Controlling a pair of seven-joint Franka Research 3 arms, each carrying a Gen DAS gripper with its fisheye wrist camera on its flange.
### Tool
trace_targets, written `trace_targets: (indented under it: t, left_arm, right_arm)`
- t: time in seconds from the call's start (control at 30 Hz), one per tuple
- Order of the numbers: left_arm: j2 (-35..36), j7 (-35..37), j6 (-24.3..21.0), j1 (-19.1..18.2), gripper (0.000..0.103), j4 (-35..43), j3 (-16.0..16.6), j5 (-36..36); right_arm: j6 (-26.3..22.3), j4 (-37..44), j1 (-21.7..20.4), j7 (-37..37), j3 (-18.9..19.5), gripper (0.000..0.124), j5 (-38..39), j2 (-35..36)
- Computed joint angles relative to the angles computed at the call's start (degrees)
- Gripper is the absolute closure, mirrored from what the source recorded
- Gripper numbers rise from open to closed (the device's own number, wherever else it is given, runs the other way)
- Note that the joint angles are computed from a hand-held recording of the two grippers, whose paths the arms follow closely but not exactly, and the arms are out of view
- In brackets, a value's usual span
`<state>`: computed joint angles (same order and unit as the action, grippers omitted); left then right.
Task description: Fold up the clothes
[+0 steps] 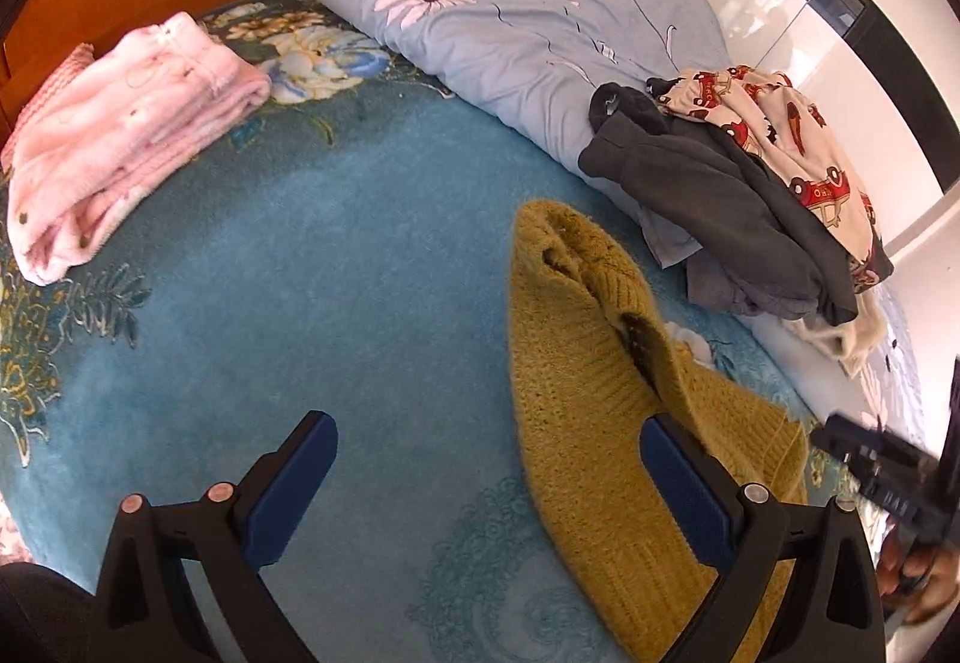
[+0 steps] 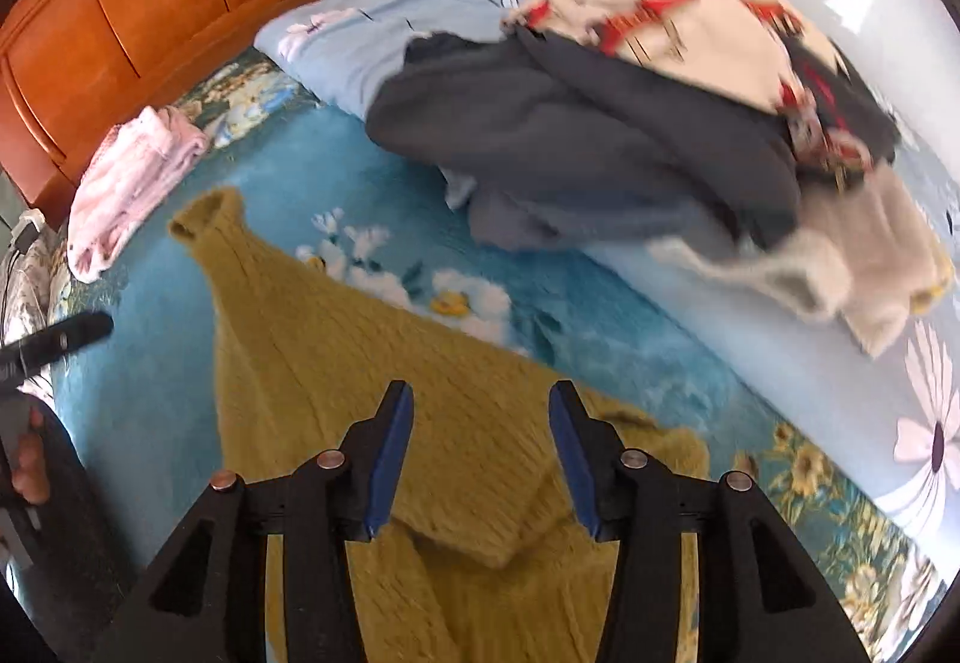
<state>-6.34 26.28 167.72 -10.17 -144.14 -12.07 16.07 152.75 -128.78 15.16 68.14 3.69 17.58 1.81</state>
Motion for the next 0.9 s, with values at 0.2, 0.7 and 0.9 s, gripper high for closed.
trace_targets:
  t: [0.2,0.7,0.9]
  left_arm:
    - [6.79,9.63,3.77,-0.60,0.001,4.75,1.37,-13.56]
    - [14.44,23.55,4.05,6.77,0.021,12.13,-3.19,-29.54]
    - [16.98,23.89,1.96,7.26,0.050,13.28,-3.71,-31.35]
  right_arm:
    - [1.45,-6.41,0.18,-0.43,-0.02,0.076,-9.60,-0.11]
    - [10.98,-8.64,3.65,7.88,-0.66,0.076,-29.18,2.35]
    - [11.87,-5.97,5.58,23.82,-3.76,0.076,-40.27,5.66]
